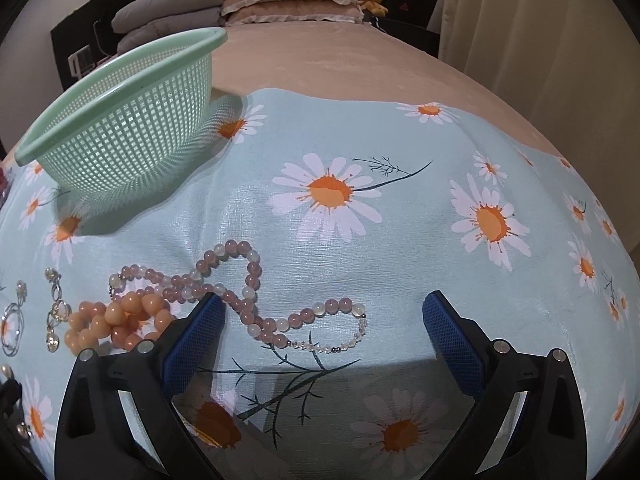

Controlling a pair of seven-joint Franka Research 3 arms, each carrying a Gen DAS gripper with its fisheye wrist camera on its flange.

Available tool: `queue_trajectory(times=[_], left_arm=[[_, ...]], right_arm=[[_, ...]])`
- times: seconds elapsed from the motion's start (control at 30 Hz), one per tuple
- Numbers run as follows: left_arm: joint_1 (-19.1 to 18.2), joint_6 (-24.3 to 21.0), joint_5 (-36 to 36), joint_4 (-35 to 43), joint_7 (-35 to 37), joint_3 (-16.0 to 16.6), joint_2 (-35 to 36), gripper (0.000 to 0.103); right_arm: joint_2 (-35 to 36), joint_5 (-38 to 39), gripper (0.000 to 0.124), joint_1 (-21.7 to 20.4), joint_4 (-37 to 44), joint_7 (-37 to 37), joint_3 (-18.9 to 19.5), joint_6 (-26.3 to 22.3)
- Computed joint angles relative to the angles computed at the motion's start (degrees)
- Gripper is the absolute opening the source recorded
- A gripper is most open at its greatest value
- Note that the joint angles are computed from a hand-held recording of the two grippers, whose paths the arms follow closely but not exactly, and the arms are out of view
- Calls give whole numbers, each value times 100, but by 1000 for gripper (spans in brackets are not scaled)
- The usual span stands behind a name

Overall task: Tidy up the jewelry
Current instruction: 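Grasp the pink bead necklace with the right tool while the left tool grasps a pearl earring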

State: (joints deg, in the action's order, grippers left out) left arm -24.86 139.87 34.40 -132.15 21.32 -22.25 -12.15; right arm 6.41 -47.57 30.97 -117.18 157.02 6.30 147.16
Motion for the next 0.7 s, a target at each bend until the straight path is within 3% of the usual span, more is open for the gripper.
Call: queue_trajectory(times=[0.13,0.2,0.23,0.3,0.47,0.5,0.7], left_arm=[[-26,11,58,-16,48,-20,-26,95],[-65,97,24,-34,156,-17,-52,83],[-89,172,-1,-39,234,-14,-58,78],[-138,324,-67,-43,444,-4,-60,55],[-228,583,-519,-90,842,79,-81,21],[-243,623,-655,-117,922,104,-105,13],[-224,717,-1055,-224,1108,112,-219,11]], right_arm=[[-10,-146,96,-18,-53,83,-32,146],[41,-139,92,-29,3,-11,-19,229],[43,-163,85,-21,-2,-72,-19,299],[36,-242,65,1,-28,-273,-7,488],[33,152,11,2,-123,-982,45,975],[15,192,11,24,-146,-1006,30,990],[-298,1117,11,-75,-639,-1554,84,1539]])
